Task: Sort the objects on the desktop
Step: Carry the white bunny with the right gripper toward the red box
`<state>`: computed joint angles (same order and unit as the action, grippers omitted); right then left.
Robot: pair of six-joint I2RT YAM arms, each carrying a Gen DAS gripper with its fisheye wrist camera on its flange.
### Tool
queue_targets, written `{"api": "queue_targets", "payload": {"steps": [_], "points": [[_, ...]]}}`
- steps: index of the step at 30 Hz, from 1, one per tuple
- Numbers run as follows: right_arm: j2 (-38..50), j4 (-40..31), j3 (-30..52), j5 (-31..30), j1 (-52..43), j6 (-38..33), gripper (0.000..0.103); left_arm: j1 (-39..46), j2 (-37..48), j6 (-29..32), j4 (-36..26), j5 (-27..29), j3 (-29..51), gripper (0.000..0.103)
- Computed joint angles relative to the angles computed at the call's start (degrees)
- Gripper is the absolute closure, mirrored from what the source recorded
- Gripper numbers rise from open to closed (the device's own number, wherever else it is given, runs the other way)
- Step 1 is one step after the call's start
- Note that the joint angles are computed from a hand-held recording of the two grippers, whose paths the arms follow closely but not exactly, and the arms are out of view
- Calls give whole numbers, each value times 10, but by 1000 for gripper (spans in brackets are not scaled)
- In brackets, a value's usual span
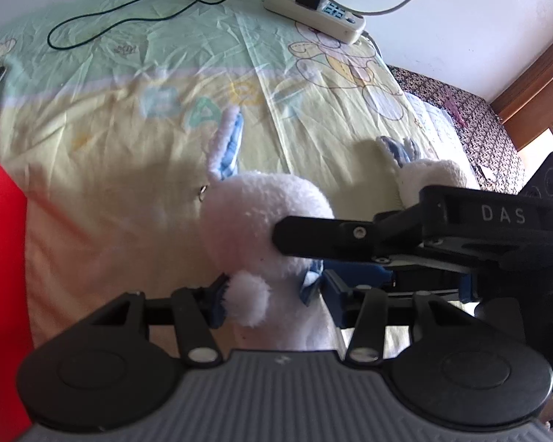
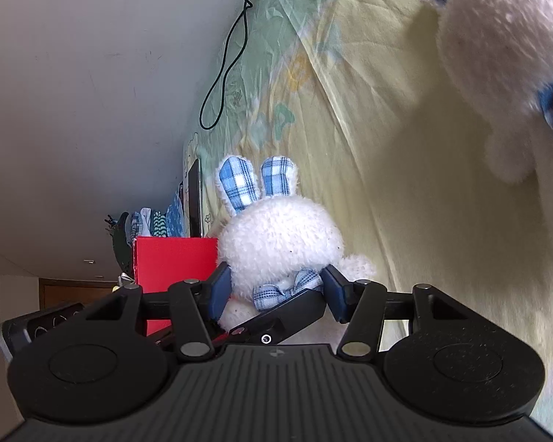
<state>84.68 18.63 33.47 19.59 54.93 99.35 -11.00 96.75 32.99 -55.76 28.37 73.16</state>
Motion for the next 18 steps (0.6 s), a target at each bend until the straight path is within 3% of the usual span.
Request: {"api": "queue_targets", "payload": {"steps": [9, 18], "points": [[3, -43, 37, 60, 85, 35, 47, 41, -117, 71, -31, -9, -86, 53], [50, -74, 125, 105, 128, 4, 47, 133, -207, 154, -87, 15, -116, 53]]}}
